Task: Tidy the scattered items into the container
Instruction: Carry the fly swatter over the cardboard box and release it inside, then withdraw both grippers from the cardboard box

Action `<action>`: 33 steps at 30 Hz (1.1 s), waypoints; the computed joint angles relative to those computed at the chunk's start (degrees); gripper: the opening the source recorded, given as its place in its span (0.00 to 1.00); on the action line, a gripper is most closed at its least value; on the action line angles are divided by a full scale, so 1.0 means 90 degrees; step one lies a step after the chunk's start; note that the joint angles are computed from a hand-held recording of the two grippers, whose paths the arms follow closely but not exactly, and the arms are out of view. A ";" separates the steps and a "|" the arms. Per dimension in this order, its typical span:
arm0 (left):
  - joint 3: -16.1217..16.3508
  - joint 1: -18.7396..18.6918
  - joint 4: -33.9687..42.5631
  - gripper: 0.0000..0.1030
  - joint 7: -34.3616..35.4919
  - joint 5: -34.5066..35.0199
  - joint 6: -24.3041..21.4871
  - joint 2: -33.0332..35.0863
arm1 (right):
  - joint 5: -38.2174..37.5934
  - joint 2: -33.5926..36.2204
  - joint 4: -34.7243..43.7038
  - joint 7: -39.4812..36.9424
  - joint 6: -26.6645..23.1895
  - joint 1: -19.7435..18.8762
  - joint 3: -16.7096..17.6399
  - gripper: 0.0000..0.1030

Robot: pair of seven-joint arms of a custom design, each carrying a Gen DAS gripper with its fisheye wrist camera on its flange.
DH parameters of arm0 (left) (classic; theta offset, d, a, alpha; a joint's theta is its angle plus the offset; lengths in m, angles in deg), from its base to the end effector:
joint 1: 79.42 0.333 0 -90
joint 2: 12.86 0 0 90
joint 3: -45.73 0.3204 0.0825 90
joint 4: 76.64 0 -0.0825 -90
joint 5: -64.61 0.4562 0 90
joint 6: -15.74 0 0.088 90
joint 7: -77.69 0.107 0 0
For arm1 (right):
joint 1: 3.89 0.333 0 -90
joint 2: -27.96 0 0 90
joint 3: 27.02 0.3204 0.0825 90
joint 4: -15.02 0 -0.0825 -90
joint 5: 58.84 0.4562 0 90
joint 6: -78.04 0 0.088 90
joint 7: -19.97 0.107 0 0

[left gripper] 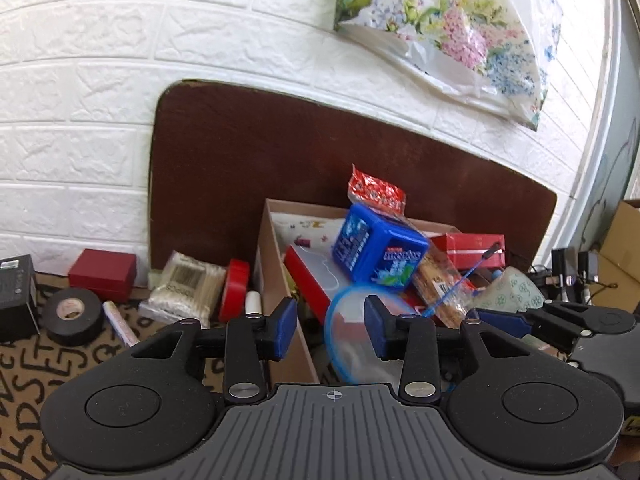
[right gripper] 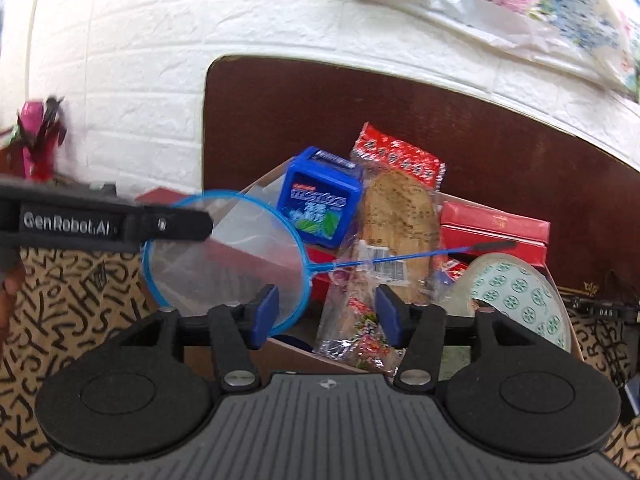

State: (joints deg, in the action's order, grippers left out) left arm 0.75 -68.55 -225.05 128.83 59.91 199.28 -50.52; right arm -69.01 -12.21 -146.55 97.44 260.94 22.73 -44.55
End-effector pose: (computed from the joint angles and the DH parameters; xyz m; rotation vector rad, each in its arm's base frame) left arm 0.3991 -0.2957 0.5141 -1.5928 1.5882 -1.2835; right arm 0.4192 0.0847 0.4793 -1.8941 1.1039 -0.8238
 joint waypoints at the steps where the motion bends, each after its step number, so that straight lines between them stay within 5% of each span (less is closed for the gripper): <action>1: -0.0021 0.0037 0.0029 0.53 -0.0034 -0.0016 -0.0015 0.0008 | -0.0018 0.0080 0.0049 0.0010 -0.0006 -0.0065 0.0094 0.63; 6: -0.0215 0.0326 0.0267 0.53 -0.0015 0.0183 -0.0139 0.0134 | -0.0089 0.0737 0.0380 0.0466 0.0205 -0.0781 0.0914 0.71; 15: 0.0078 -0.0056 0.0139 0.53 -0.0063 0.0338 -0.0269 0.0267 | -0.0583 0.1176 0.0585 0.0821 0.0670 -0.1207 0.1189 0.80; 21: 0.0167 -0.0137 0.0128 0.53 -0.0181 0.0478 -0.0475 0.0206 | -0.0886 0.1301 0.0783 0.0760 0.0481 -0.0763 0.0691 0.85; 26: 0.0426 -0.0427 -0.0058 0.58 -0.0098 0.0594 -0.0401 0.0044 | -0.0855 0.0996 0.0621 0.0747 0.0222 -0.0841 0.0780 0.86; 33: 0.0423 -0.0490 -0.0084 0.59 -0.0177 0.0412 -0.0250 -0.0036 | -0.0932 0.0257 -0.0033 0.0716 0.0529 -0.1162 0.0898 0.89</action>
